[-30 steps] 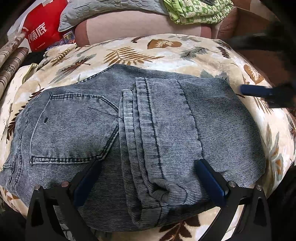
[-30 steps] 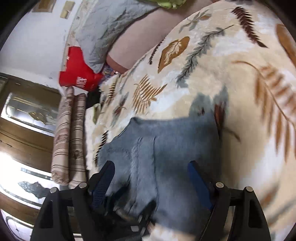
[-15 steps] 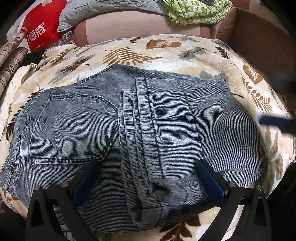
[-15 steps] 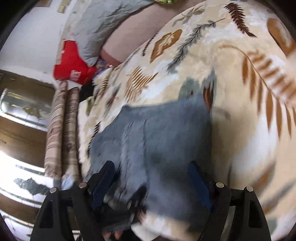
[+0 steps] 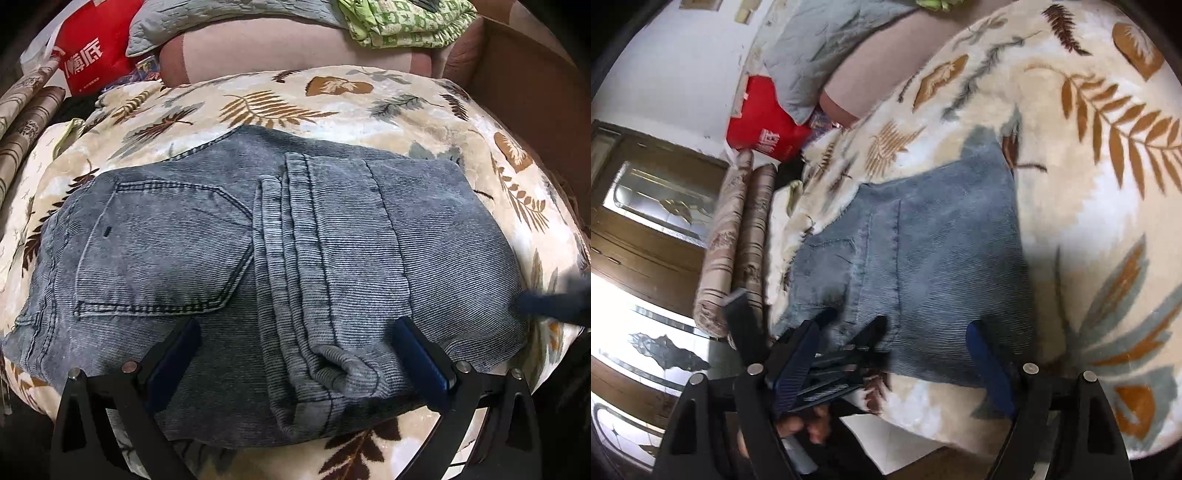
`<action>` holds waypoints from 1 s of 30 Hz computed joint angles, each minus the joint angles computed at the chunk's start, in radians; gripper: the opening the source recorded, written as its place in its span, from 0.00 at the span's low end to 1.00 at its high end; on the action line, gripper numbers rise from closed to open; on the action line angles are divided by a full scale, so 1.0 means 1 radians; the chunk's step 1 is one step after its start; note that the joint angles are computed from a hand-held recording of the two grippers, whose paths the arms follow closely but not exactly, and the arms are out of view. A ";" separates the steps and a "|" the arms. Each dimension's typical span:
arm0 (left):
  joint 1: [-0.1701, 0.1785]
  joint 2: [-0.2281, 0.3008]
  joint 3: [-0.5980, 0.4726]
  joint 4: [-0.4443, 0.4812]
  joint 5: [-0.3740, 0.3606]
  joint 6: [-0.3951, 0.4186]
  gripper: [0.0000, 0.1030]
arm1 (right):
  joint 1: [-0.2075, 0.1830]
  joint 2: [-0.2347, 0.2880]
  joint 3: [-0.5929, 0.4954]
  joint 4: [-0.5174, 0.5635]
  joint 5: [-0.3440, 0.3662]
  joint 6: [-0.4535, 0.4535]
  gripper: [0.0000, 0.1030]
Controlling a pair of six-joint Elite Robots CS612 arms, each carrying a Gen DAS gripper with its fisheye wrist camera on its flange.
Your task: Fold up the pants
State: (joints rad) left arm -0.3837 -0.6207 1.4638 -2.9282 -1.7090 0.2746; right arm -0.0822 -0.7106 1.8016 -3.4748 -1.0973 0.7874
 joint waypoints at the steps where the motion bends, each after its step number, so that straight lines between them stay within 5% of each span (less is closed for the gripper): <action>1: 0.002 -0.003 0.003 -0.006 -0.002 -0.002 1.00 | 0.000 0.017 -0.010 0.041 0.004 0.017 0.82; 11: 0.032 -0.025 0.017 -0.071 0.015 -0.057 1.00 | 0.013 -0.017 -0.018 -0.050 -0.051 -0.028 0.82; 14: 0.040 -0.025 0.013 -0.072 0.021 -0.073 1.00 | 0.012 0.018 -0.063 0.102 -0.063 -0.026 0.82; 17: 0.049 -0.021 0.007 -0.074 0.025 -0.084 1.00 | 0.012 0.012 -0.060 0.100 -0.069 -0.006 0.82; 25: 0.061 -0.010 -0.013 -0.052 -0.011 -0.086 1.00 | 0.023 -0.048 -0.088 0.212 -0.182 -0.111 0.82; 30: 0.082 -0.008 -0.008 -0.159 -0.001 -0.109 1.00 | 0.018 -0.037 -0.217 0.348 -0.135 -0.245 0.82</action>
State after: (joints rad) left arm -0.3021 -0.6291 1.4560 -3.0871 -1.7101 0.1656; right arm -0.0646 -0.7479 1.5847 -3.1265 -1.2325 0.5421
